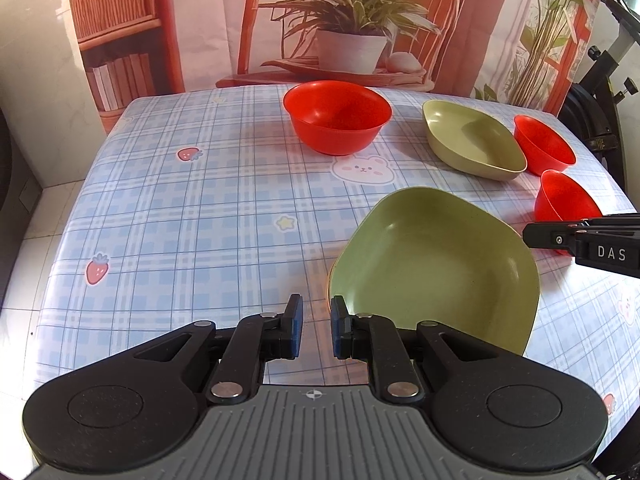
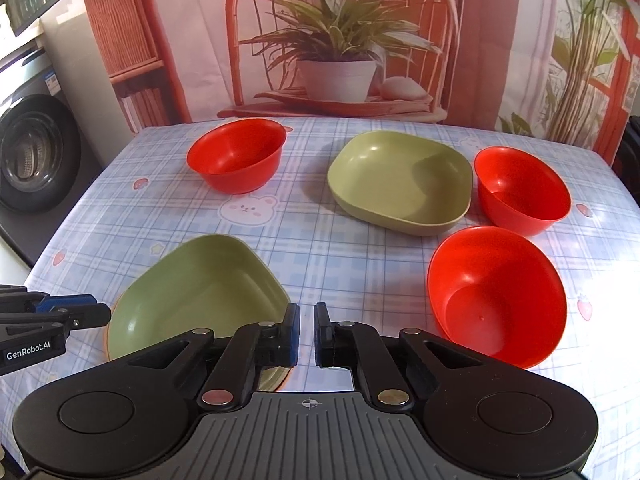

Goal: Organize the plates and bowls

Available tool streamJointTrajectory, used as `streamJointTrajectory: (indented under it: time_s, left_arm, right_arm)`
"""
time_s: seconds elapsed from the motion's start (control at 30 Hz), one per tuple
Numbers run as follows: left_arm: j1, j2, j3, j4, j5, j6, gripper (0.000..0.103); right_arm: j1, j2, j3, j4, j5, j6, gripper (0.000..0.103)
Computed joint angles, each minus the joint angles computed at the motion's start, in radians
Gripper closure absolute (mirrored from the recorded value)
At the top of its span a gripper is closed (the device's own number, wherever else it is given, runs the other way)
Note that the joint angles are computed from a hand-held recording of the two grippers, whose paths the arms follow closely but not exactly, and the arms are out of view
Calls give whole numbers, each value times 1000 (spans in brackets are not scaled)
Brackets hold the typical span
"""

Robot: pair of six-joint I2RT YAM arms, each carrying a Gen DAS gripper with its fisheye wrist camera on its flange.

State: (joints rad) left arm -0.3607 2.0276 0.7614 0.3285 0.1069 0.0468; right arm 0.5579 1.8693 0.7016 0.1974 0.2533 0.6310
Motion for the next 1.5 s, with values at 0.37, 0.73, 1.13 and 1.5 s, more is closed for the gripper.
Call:
streamJointTrajectory:
  time_s: [0.37,0.73,1.13,1.5]
  left_arm:
    - [-5,-22,19,-43,-35,-15,88]
    - [-77,-217,74,-50,-69,-140,73]
    - [-244,164,525,-215,-78,-204,72]
    - [-251,524,1042,-484,-84,-185,60]
  right_arm:
    - [-27,26,-41,64,-71,38,101]
    - [-278,-229,-279,296,-106,-144,94]
    - [-578,-61,-219,374,-303,-294,90]
    - [-598,225,78,223,-385,-246,89]
